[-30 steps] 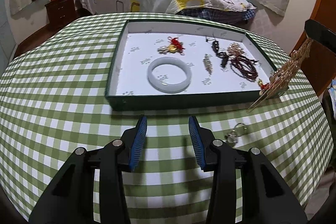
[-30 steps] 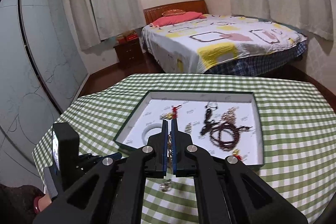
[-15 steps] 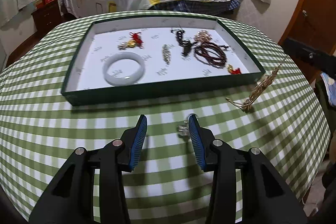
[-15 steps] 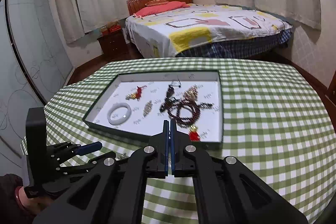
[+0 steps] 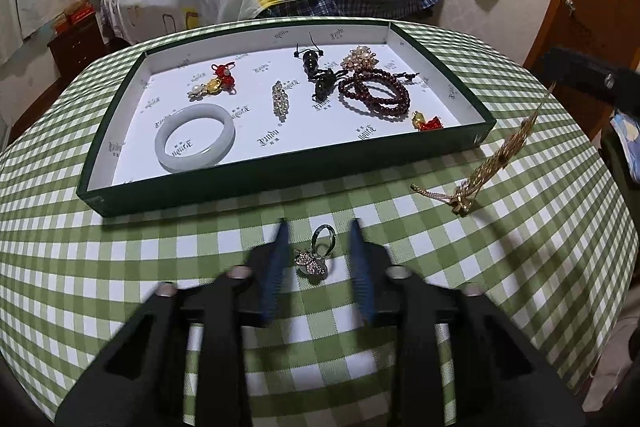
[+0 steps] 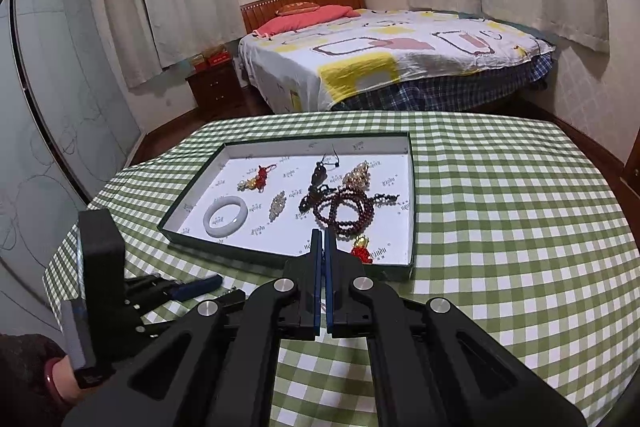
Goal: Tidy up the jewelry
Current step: 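Grasp the small silver ring with the left tool while the right tool holds the hairpin, then carry both items over the box and open the right tool to drop the hairpin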
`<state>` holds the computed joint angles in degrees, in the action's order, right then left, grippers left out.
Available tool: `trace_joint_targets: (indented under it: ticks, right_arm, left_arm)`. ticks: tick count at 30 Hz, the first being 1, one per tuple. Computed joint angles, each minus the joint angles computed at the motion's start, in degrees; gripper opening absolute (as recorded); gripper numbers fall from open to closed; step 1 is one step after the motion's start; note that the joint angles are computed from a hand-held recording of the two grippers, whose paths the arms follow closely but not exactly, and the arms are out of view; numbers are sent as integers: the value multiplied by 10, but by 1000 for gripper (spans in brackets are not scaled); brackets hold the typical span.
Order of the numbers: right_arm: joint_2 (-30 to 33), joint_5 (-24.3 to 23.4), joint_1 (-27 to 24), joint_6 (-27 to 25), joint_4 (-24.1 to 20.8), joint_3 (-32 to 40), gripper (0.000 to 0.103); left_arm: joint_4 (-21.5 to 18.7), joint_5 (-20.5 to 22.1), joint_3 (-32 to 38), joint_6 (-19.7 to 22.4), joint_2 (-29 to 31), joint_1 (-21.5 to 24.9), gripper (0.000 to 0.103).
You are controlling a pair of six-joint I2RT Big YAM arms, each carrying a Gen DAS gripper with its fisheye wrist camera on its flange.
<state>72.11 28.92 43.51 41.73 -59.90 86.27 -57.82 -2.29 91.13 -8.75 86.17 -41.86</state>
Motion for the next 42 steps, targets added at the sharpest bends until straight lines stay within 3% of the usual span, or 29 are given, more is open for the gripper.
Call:
trace_joint_targets:
  ticks: [3, 5, 14, 24, 33, 42]
  right_arm:
    - [1, 7, 4, -3, -1, 8, 1]
    - [3, 10, 6, -6, -1, 13, 2]
    - [15, 22, 8, -29, 8, 46, 1]
    - [52, 25, -11, -100, 54, 113, 1]
    - [97, -17, -42, -111, 77, 134, 1]
    - [132, -73, -63, -72, 72, 100, 1]
  left_arm:
    - [7, 2, -5, 8, -3, 1, 5]
    - [14, 2, -10, 11, -8, 3, 4]
    - [35, -1, 7, 20, -23, 19, 4]
    - [38, 13, 98, 23, 22, 54, 4]
    - [48, 11, 166, 21, 78, 78, 4]
    - [46, 27, 158, 6, 101, 93, 4]
